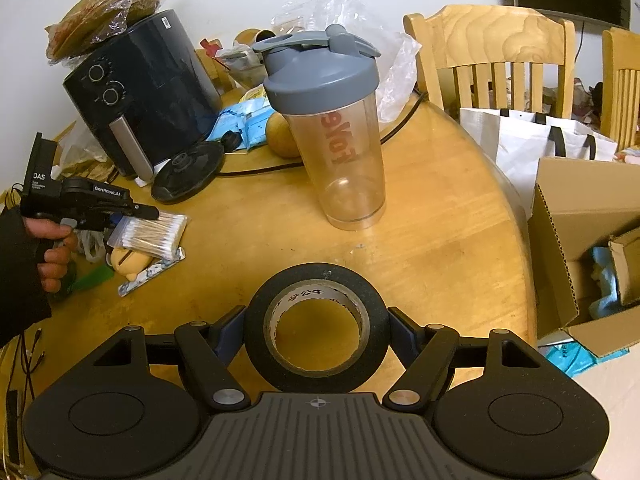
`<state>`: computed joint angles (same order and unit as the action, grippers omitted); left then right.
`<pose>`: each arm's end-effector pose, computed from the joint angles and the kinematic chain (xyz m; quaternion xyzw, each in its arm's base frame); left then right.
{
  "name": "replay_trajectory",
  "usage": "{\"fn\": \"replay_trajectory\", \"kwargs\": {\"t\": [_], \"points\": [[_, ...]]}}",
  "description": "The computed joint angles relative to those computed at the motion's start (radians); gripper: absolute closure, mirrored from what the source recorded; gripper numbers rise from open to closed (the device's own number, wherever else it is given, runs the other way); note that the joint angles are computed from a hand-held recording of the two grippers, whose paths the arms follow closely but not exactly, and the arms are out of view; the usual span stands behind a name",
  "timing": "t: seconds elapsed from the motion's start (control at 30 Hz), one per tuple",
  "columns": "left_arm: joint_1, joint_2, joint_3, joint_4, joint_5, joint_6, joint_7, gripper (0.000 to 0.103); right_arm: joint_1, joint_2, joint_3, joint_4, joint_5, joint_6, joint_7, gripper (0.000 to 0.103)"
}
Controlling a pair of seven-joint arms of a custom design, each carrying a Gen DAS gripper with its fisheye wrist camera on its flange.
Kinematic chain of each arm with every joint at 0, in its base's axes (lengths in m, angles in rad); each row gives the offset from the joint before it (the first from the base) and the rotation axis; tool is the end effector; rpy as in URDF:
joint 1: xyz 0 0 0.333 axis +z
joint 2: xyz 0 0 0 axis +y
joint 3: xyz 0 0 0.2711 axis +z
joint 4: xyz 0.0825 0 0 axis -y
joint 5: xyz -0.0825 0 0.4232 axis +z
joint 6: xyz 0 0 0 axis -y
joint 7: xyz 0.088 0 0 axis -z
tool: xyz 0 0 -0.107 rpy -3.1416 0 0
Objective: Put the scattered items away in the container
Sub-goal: 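Move the left gripper toward the cotton swab pack while the right gripper holds the tape, then close the left gripper on the cotton swab pack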
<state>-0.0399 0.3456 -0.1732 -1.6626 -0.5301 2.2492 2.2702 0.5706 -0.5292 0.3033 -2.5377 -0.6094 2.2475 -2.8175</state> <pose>0.6835 -0.1524 0.3803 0.4456 -0.8519 0.2736 0.0300 0.3165 0.3440 0.4176 -0.3970 0.8538 -0.2209 0.2541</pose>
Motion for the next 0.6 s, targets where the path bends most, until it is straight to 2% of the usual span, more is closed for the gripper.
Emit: {"fn": "replay_trajectory", "kwargs": {"t": [0.13,0.27,0.6], "points": [[-0.004,-0.052,-0.014,-0.055,-0.017,0.021,0.063,0.081,0.002,-0.005,0.005,-0.001,-0.001,-0.009,0.009,0.027],[-0.032,-0.121,-0.022,-0.149,-0.002,0.093,0.16,0.082,0.005,-0.013,0.005,-0.007,-0.002,-0.013,0.015,0.027],[-0.097,-0.208,-0.017,-0.301,0.089,0.239,0.197,0.081,0.006,-0.03,0.003,-0.023,-0.006,-0.006,0.007,0.027]]}}
